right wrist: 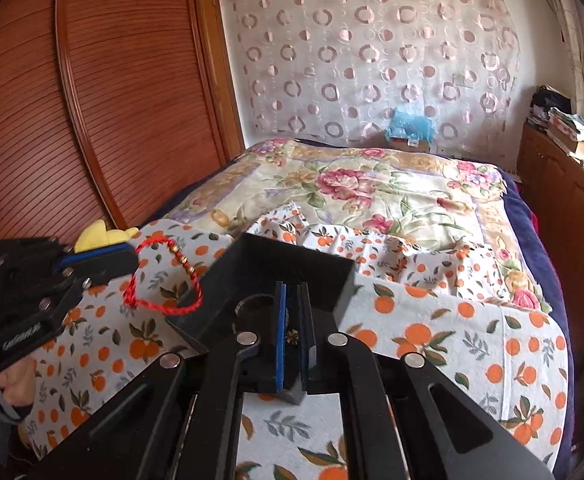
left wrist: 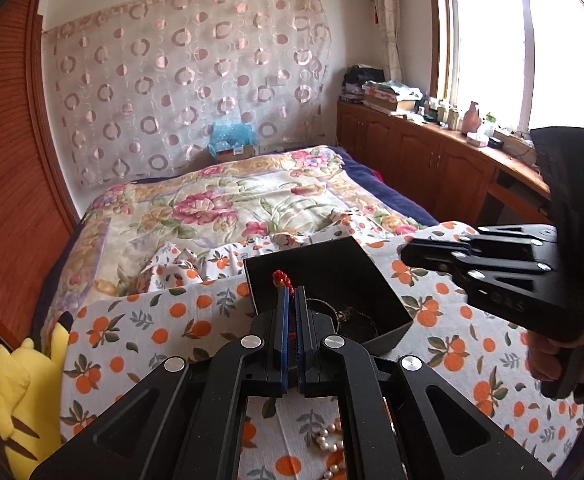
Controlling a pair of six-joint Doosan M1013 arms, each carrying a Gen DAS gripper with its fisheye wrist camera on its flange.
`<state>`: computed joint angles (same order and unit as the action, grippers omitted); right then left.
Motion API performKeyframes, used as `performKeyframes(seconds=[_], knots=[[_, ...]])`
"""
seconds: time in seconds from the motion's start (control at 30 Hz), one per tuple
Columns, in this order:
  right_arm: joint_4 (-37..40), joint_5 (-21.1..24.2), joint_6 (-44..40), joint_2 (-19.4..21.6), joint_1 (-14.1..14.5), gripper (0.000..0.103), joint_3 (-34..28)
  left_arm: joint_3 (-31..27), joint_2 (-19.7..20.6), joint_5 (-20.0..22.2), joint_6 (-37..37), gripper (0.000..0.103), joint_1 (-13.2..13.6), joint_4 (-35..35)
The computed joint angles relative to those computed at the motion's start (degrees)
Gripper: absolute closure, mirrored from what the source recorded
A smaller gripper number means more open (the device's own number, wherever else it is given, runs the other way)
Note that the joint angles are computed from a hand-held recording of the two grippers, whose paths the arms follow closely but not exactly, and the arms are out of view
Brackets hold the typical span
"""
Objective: Organize jewelry
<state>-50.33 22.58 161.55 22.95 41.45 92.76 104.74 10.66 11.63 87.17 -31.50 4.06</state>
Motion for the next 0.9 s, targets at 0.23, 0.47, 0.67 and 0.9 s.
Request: performKeyframes(seconds=[0.23,0.47,0.67,0.9], knots=[[-2.9,0.1,2.8,-1.4,1.2,0.096,3.4,-2.5,2.7,2.4,0.2,0.099,0.1,-0.8],[-8.7,0.2,8.6,-3.4,3.1,0.096,7.6,-0.5,1.5,2.1,0.6,0.081,0.2,-1.9],[-15.4,-1.2,17.7,-5.0,5.5,0.091,11.4,4.8,-1.9,1.1,4.0,0.079,0.1,-4.3],[-16.1,-0.8,18.9,-4.5,7.9,0.089,11.8,10.7,-5.4,1.1,17.6,0.078,1.7,-19.6]])
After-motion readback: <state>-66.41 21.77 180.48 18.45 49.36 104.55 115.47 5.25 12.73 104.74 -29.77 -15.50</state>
